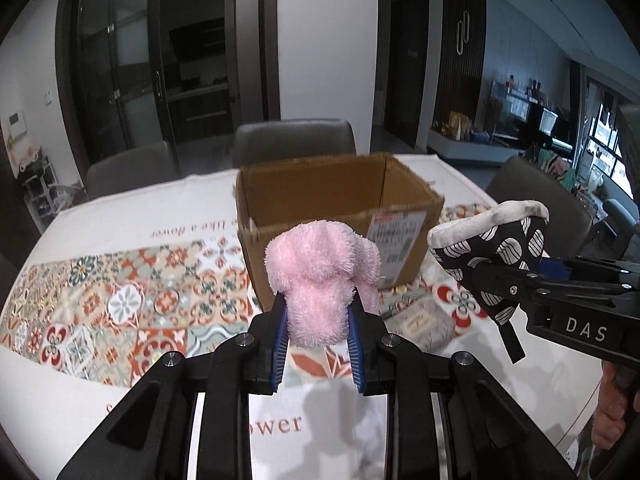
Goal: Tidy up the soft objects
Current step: 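Lift and carry the pink towel and black-and-white pouch over the cardboard box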
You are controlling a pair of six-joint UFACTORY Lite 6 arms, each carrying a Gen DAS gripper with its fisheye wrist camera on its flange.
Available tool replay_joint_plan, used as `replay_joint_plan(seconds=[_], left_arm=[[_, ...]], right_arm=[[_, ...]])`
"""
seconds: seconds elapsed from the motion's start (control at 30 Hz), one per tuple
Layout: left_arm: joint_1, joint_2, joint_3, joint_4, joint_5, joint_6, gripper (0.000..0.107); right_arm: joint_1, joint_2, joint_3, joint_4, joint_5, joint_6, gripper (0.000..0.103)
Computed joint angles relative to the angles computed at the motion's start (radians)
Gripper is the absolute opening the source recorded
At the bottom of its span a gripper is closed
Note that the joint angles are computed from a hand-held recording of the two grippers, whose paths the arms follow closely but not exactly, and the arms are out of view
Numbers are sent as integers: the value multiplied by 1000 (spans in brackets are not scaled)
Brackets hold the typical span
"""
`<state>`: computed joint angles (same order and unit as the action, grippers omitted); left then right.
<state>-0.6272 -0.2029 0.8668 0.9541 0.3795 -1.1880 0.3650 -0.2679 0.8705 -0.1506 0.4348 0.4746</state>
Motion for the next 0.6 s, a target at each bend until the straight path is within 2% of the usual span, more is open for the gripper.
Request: replay_joint_plan(seconds=[0.6], left_arm=[[70,65,181,42,-20,36,26]], right_arm=[[2,63,186,-83,-31,40,42]])
